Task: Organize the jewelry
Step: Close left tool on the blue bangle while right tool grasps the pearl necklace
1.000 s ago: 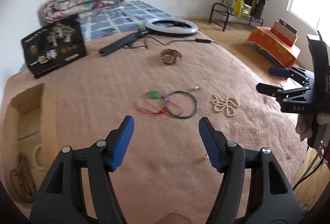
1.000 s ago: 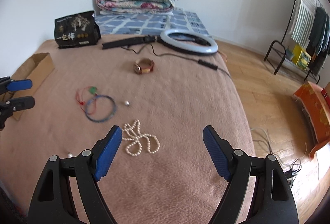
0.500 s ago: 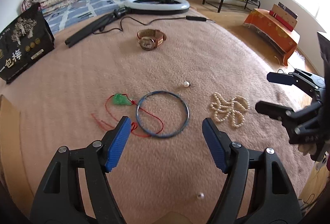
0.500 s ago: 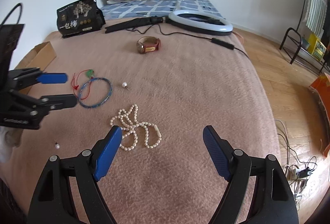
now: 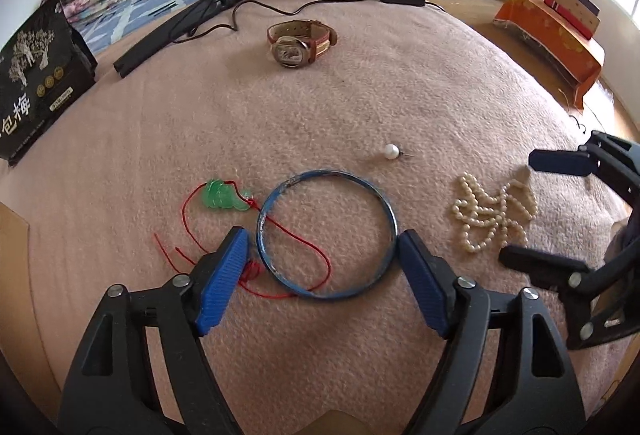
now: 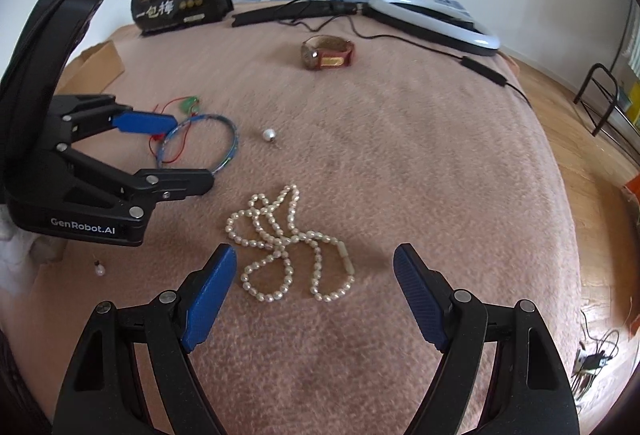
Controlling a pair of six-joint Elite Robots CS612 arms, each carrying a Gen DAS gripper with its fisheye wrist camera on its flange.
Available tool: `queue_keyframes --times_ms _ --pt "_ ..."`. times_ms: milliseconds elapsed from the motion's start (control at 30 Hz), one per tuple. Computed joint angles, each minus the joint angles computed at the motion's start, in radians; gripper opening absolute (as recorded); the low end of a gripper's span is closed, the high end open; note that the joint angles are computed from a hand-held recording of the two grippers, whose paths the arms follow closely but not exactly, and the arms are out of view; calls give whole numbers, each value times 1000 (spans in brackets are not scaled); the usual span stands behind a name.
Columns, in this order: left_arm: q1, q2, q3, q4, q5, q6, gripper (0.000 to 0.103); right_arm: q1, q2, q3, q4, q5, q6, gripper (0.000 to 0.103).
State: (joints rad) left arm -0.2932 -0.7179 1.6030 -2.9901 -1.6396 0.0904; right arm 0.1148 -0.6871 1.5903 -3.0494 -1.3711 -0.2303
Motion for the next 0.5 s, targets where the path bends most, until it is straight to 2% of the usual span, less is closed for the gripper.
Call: queue_keyframes --times_ms 233,333,500 --pt "5 6 -3 -11 -20 -11 79 11 17 -35 45 -28 -7 81" --pt "7 6 -1 -18 -30 -10 75 12 18 -40 56 -33 5 81" --pt "7 5 2 -27 -33 -9 75 12 16 -41 66 -35 7 80"
